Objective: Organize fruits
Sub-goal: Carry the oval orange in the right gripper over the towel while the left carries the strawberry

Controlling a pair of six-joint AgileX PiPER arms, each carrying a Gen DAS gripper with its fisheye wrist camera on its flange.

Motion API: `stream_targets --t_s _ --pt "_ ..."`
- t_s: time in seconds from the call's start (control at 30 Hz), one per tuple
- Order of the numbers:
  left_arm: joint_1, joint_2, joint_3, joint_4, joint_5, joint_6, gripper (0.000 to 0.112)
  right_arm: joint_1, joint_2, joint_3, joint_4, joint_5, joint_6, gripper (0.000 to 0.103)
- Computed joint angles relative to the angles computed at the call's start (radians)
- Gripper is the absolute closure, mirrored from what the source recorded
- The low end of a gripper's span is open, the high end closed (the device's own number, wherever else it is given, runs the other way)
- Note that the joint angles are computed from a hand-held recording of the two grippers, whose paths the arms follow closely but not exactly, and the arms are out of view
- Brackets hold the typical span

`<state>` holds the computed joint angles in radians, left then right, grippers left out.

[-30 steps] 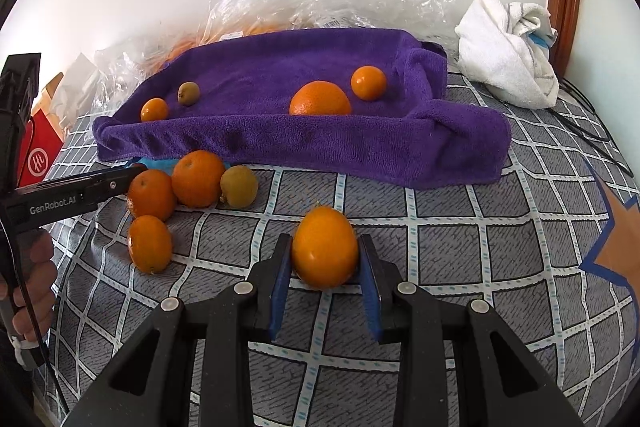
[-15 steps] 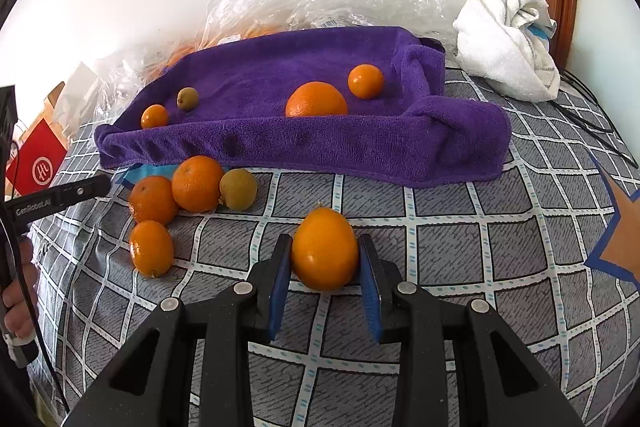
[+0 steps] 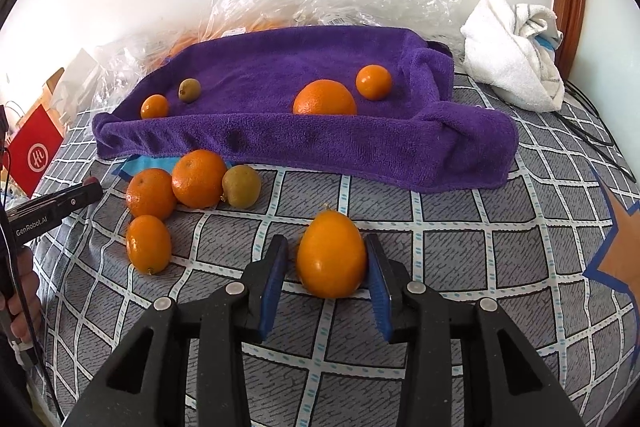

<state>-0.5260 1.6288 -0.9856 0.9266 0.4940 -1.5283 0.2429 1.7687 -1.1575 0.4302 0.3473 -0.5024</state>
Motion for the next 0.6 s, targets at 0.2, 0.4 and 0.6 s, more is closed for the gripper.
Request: stream_targets --t_s 0.2,0.4,0.6 --pt "0.001 -0.005 0.01 0.007 -0.019 -0.011 0.082 0.006 0.001 -0.002 -0.039 -0.004 0.033 0.064" --pt "0.004 -0.008 0.018 0.019 -0.041 -0.04 0.081 0.006 0.001 -0.004 -0.044 -0.005 0.046 0.066" --pt "0.033 -0.03 0.053 0.038 -0.125 -0.07 0.089 -0.005 -0.002 0.002 -0.012 -0.011 0.025 0.071"
